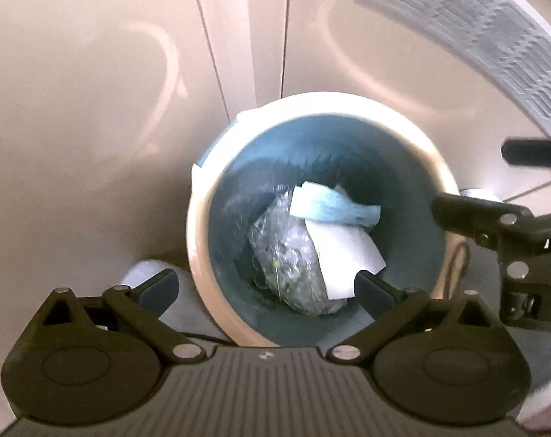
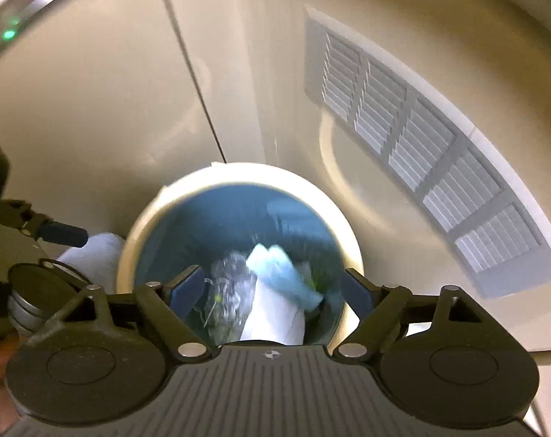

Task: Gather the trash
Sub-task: 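Open both tools over the bin, dropping the paper and ring, then raise both open tools up out of the cabinet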

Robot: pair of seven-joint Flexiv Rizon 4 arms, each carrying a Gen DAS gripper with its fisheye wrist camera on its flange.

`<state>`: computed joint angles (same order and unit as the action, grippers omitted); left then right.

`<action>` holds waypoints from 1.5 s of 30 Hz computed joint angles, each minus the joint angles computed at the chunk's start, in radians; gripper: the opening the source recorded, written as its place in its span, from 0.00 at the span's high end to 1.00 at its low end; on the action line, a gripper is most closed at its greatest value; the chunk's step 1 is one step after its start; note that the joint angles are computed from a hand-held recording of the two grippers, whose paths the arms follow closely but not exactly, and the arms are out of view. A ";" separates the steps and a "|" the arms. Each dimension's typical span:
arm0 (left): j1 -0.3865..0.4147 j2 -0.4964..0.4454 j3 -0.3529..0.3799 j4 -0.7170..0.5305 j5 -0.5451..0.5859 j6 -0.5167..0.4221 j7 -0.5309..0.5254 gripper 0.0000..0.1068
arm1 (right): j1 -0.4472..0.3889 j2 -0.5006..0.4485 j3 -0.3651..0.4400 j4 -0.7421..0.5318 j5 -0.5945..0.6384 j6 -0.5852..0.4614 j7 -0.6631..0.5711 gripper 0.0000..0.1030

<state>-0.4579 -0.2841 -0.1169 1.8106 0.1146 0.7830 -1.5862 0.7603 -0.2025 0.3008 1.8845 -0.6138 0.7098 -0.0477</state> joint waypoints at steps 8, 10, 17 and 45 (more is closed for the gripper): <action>-0.010 0.148 0.010 0.120 0.098 0.135 -0.072 0.04 | 0.063 0.067 0.027 0.016 -0.205 -0.110 0.110 0.16; -0.006 0.180 0.007 0.136 0.131 0.152 -0.096 0.04 | 0.068 0.090 0.040 0.025 -0.234 -0.135 0.126 0.16; 0.022 0.259 -0.013 0.169 0.212 0.187 -0.160 0.04 | 0.082 0.109 0.066 0.040 -0.310 -0.178 0.192 0.11; 0.074 0.316 -0.044 0.207 0.265 0.252 -0.188 0.04 | 0.088 0.123 0.085 0.048 -0.333 -0.222 0.232 0.09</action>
<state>-0.3838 0.0315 -0.1613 2.0176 0.3794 1.0345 -1.7747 0.8479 -0.0799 0.3854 1.9324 -0.9464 0.4877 0.1843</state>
